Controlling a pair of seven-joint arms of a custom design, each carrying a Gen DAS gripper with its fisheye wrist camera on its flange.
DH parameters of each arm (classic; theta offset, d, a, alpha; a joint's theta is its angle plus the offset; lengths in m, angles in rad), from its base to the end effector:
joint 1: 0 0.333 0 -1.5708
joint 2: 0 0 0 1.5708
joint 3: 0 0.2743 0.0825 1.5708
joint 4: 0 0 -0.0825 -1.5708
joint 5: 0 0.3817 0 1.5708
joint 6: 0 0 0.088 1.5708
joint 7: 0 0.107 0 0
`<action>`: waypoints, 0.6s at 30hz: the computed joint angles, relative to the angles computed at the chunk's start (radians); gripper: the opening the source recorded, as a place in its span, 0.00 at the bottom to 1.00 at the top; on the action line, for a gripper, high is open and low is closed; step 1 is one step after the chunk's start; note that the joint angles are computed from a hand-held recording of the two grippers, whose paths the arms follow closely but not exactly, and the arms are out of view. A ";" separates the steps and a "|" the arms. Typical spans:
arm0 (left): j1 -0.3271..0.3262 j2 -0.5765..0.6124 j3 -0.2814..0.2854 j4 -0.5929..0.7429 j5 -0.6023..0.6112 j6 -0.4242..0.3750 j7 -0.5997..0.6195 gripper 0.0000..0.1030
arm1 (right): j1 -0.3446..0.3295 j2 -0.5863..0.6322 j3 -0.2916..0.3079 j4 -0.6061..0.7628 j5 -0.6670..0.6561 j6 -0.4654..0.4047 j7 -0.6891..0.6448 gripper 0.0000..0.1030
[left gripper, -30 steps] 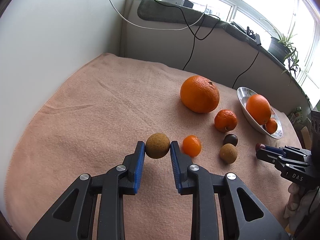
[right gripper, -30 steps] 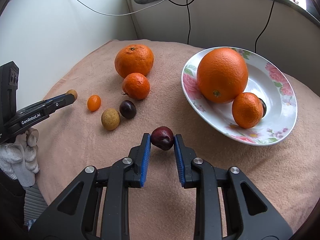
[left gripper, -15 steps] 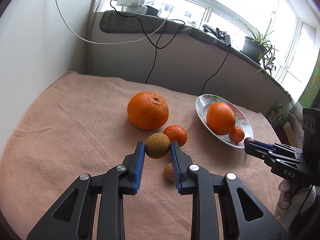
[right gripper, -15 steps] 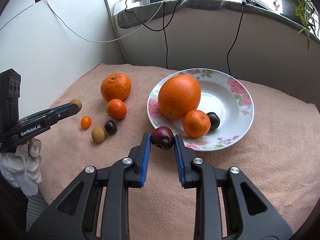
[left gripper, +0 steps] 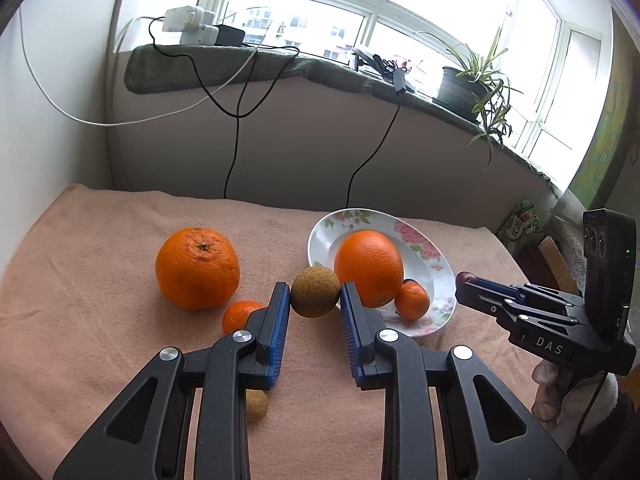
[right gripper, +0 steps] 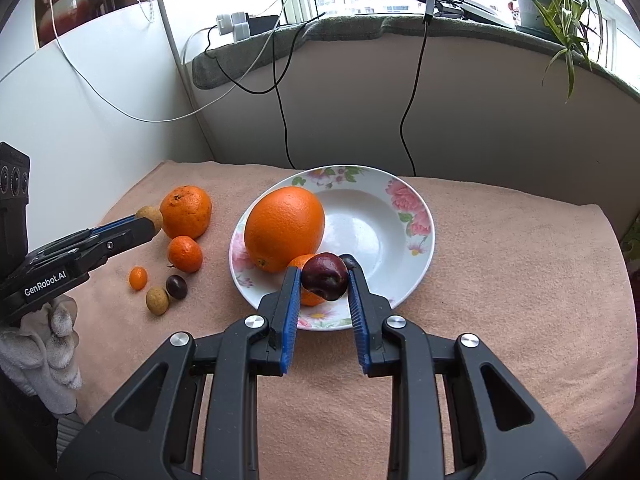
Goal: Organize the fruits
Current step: 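Carry the kiwi and cherry into the plate and open both tools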
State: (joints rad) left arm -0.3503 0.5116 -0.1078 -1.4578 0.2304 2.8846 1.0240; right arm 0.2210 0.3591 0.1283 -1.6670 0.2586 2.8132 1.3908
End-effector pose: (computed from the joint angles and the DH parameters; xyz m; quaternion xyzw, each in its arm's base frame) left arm 0.6542 -0.3185 0.4651 -0.6121 0.6536 -0.4088 0.1761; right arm 0.6558 0.2139 0.4536 -0.7376 0.5486 -0.1650 0.3575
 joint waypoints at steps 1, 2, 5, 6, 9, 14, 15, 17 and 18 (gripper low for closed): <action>0.002 0.013 -0.007 0.020 -0.004 -0.005 0.011 0.24 | 0.000 0.005 -0.003 0.007 -0.002 -0.001 0.002 0.24; 0.002 0.029 -0.012 0.045 -0.007 -0.013 0.020 0.24 | 0.001 0.010 -0.007 0.013 -0.007 -0.002 0.007 0.24; -0.002 0.080 -0.026 0.129 -0.021 -0.042 0.052 0.24 | -0.001 0.032 -0.012 0.040 -0.014 -0.007 0.017 0.24; -0.004 0.099 -0.030 0.159 -0.026 -0.053 0.063 0.24 | -0.004 0.035 -0.012 0.043 -0.014 -0.008 0.017 0.24; -0.007 0.163 -0.045 0.262 -0.051 -0.092 0.104 0.24 | -0.008 0.047 -0.014 0.057 -0.019 -0.013 0.023 0.24; -0.031 0.266 -0.052 0.433 -0.078 -0.164 0.157 0.24 | -0.011 0.066 -0.018 0.082 -0.029 -0.022 0.033 0.24; -0.037 0.287 -0.050 0.469 -0.081 -0.179 0.165 0.24 | -0.012 0.070 -0.017 0.087 -0.029 -0.024 0.032 0.24; -0.048 0.330 -0.050 0.541 -0.090 -0.211 0.184 0.24 | -0.014 0.079 -0.016 0.099 -0.031 -0.030 0.032 0.24; -0.054 0.351 -0.048 0.578 -0.093 -0.227 0.190 0.24 | -0.014 0.082 -0.017 0.104 -0.033 -0.032 0.033 0.24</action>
State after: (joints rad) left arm -0.4043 0.8626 -0.1559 -0.8802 0.1376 2.6577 1.2142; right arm 0.2067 0.4414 0.1114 -1.5630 0.2256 2.7813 1.4237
